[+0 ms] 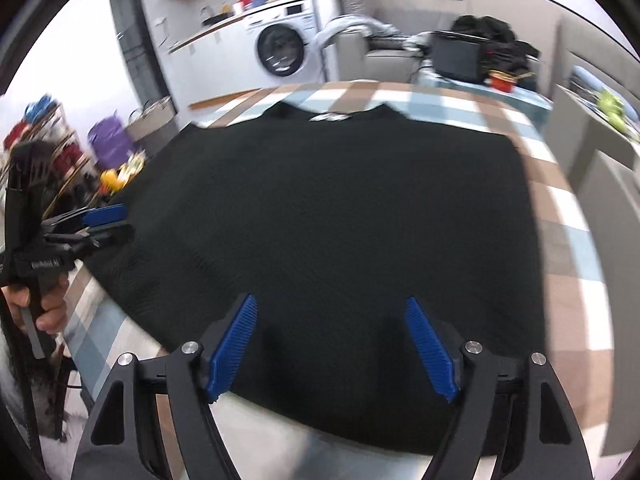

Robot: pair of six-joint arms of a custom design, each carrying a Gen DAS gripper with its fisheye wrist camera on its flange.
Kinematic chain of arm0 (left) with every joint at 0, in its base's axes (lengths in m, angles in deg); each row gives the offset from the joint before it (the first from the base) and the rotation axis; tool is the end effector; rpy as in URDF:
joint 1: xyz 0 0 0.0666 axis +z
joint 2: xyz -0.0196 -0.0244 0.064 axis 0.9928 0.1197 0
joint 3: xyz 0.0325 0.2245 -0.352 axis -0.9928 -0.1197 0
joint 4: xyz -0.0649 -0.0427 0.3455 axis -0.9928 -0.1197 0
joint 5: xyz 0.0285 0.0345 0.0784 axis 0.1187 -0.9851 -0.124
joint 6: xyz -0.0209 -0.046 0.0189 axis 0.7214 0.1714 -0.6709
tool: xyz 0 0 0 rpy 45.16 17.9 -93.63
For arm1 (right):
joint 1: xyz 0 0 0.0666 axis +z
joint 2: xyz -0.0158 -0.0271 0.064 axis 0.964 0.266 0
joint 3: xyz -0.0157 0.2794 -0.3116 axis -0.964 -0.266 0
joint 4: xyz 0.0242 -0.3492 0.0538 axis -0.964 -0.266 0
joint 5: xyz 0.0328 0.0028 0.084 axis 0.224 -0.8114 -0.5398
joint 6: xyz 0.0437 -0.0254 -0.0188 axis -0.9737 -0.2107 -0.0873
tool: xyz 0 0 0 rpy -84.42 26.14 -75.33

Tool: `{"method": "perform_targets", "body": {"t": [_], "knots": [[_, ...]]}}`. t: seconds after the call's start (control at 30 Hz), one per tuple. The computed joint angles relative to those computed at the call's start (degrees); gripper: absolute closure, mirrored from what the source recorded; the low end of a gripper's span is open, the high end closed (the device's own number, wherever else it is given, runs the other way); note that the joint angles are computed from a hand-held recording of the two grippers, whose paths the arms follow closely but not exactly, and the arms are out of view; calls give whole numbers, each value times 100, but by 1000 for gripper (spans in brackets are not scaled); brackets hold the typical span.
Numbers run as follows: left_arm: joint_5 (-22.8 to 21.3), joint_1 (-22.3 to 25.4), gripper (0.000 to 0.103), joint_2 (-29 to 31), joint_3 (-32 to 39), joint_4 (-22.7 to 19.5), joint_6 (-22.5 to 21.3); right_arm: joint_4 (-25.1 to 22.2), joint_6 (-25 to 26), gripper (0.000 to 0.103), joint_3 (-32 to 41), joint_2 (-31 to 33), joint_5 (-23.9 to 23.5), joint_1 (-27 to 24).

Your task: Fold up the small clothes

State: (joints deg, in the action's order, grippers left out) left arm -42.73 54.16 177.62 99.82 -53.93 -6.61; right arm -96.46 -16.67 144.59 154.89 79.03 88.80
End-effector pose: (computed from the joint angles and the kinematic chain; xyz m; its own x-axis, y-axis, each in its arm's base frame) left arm 0.5610 -0.3143 0.4480 -0.7281 0.2395 -0.6423 0.4299 0.8893 -0.1558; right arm 0.5377 0.1391 0.4371 -0.7776 -0.0167 -0.6285 -0.1660 0.9696 0.1796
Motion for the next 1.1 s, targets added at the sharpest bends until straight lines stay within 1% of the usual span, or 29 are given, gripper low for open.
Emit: {"method": "perform_targets", "body": {"t": [0.07,0.1,0.2,0.23,0.3,0.33,0.43,0.5,0.6,0.67,0.7,0.77,0.83,0.9,0.97,1.0,1.03,1.1], "knots": [[-50,-89,21,-30,-93,-73,-141,-130,109,25,122,161,102,106],[-96,-115,21,-45,-173,-64,-201,-230,187,25,175,233,278,147],[-431,-154,21,-185,-468,-59,-283,-120,392,25,-90,107,742,166],[-454,-142,21,-185,-543,19,-302,-92,361,25,-213,20,749,113],[-471,-83,21,-353,-811,148,-388,67,213,25,-517,-194,396,-61],[-490,-60,21,-410,-895,168,-410,78,168,25,-631,-294,319,-117],[-450,10,21,-617,-1195,281,-342,-17,146,24,-799,-506,422,-169],[-377,55,21,-636,-1232,349,-258,-55,72,24,-789,-547,551,-153],[-262,106,21,-508,-1036,365,-72,49,43,24,-641,-424,649,-64],[-190,100,21,-405,-851,288,3,57,27,24,-475,-274,692,19],[-210,65,21,-254,-625,211,-8,55,50,24,-364,-171,701,55],[-344,-8,21,-41,-235,15,-70,1,68,24,-84,73,771,118],[-383,-75,21,214,208,-188,-151,-12,90,24,92,219,684,114],[-485,-133,21,531,718,-474,-217,-126,112,24,303,377,620,123],[-605,-147,21,740,1019,-752,-234,-221,225,24,386,465,594,134],[-666,-127,21,746,990,-778,-245,-222,278,24,364,459,665,140],[-728,-115,21,668,833,-642,-298,-224,364,24,323,426,718,126],[-799,-67,21,561,634,-587,-345,-240,436,23,200,326,759,50]]}}
